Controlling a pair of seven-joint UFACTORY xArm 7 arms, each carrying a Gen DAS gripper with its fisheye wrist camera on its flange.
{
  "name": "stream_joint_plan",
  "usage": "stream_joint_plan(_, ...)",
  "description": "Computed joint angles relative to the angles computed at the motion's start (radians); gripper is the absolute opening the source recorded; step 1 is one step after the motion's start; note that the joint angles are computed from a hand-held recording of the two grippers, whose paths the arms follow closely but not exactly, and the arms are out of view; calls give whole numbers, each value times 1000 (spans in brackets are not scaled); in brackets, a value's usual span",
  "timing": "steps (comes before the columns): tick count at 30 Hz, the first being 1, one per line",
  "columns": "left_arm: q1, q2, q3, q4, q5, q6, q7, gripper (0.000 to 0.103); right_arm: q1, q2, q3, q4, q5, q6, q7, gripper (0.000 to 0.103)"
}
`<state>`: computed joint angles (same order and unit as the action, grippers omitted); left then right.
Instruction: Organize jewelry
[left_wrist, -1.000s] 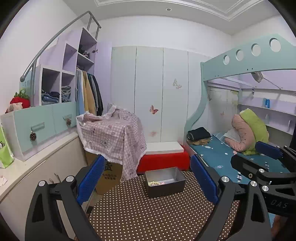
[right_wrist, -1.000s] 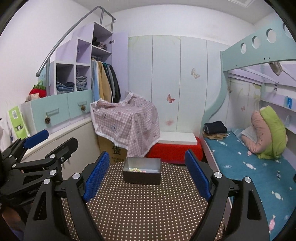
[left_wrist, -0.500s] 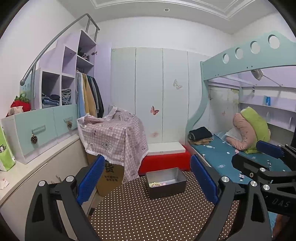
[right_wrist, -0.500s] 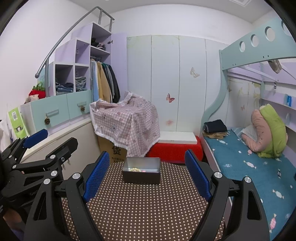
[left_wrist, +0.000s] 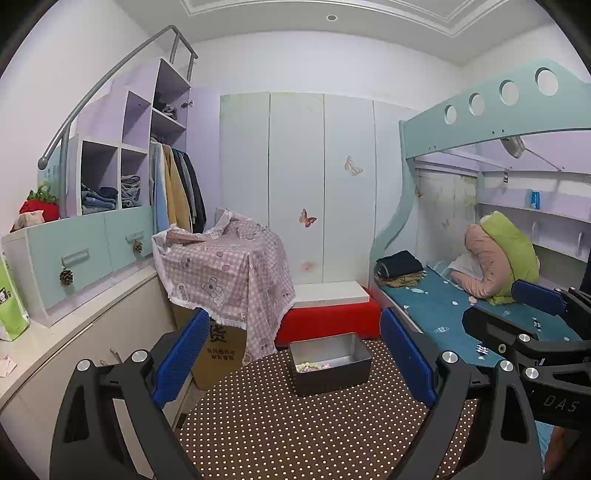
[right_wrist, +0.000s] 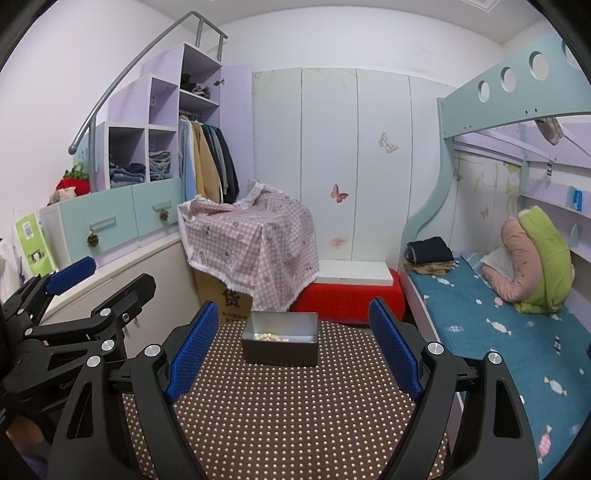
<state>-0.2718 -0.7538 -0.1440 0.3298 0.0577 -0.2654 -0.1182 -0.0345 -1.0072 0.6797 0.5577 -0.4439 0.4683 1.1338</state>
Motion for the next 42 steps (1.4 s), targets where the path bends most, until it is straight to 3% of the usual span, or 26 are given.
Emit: stream_joint_plan(42, 7, 37, -3, 9, 6, -28, 5, 91, 20, -8, -18, -11, 3, 10, -9, 80)
